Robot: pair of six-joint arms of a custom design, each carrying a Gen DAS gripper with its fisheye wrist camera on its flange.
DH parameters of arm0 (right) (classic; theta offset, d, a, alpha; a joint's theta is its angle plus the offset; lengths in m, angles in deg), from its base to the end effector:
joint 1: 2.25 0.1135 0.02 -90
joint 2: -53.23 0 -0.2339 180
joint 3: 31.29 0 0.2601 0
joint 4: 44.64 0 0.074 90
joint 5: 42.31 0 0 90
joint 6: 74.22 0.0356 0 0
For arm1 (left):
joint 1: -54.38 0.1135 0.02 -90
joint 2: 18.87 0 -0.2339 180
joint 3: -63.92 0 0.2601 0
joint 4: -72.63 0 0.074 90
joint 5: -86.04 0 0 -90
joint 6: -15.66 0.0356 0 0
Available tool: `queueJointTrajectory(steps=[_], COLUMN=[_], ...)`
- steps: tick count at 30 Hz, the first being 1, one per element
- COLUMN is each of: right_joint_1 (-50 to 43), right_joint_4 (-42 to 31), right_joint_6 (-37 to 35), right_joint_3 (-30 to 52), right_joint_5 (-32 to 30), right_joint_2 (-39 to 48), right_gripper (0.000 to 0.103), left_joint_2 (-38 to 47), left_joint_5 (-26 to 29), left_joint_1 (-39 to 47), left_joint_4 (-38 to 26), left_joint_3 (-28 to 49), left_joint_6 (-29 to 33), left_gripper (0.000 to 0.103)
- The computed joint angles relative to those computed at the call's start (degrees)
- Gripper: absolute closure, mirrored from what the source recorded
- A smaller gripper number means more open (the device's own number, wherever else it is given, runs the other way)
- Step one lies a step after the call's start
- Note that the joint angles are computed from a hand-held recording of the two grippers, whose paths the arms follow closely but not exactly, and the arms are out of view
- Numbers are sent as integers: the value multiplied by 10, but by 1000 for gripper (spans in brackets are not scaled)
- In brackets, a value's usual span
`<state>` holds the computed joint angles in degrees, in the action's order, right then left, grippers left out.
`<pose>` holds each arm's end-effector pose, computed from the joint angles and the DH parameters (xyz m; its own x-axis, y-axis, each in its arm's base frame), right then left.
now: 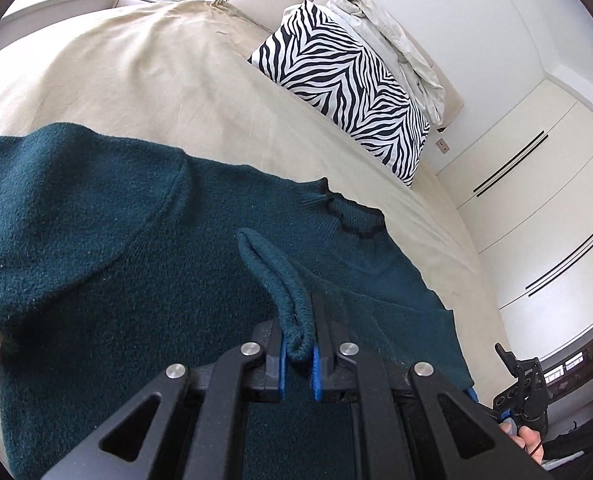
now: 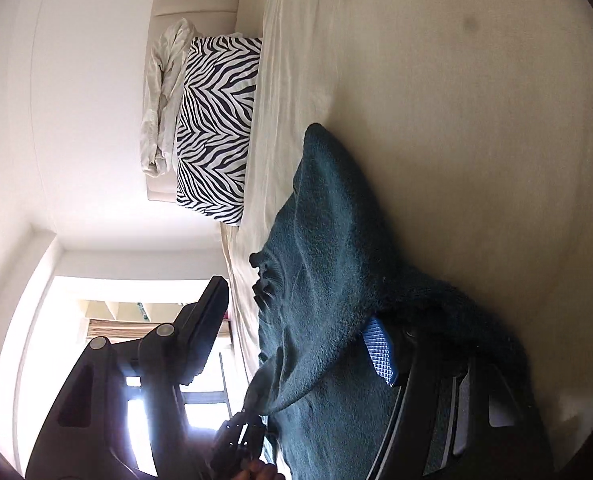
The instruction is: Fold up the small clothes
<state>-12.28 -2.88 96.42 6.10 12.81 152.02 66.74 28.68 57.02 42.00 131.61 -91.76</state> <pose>0.2768 -0.0283 0.0816 -0.4362 0.8991 0.0365 0.2635 0.0889 0.9605 0.3190 -0.0045 0.1887 -0.8096 -0.2897 -0.5106 0.0791 0.8080 -0.5839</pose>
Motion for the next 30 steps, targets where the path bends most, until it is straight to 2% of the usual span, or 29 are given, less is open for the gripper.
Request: queueJointTrajectory(steps=[3,8,11,13,15,16,17,18,21,27,29,30], right_joint_1=[-20,-26,-40,-56,-71,-80,-86,-88,-72,0,3,5], right_joint_4=[58,41,-24,-115,-228,-281,-324,-353,-379,-435,-469,-498], right_joint_6=[15,-22,-53,-81,-110,-129,-146,-162,-200,-282,-313,-336], right_joint_3=[-26,-46,-62,-82,-99,-104,-103,-95,-22,217,278,296], right_joint_5=[-3,-6,-10,-10,1,3,4,3,-16,-29,-53,-40], right_joint_2=[16,-5,-59,-131,-230,-281,-323,-348,-302,-62,16,43], right_gripper=[49,56,55,52,50,50,50,48,45,45,44,47], left_joint_2=[7,34,26,19,-16,-45,-70,-86,-76,23,26,22], left_joint_5=[-15,-9,-5,-11,-48,-75,-90,-94,-95,-163,-163,-163], left_joint_1=[-8,5,9,12,12,11,10,7,-18,-62,-59,-59], left_joint_4=[-1,6,-3,-27,-47,-44,-38,-32,-31,-3,37,43], left_joint_3=[-6,-16,-19,-8,-11,-22,-31,-35,-14,7,-19,-25], left_joint_6=[8,11,23,29,38,39,39,40,55,65,69,70], left_gripper=[93,90,89,82,66,61,51,49,49,49,49,49])
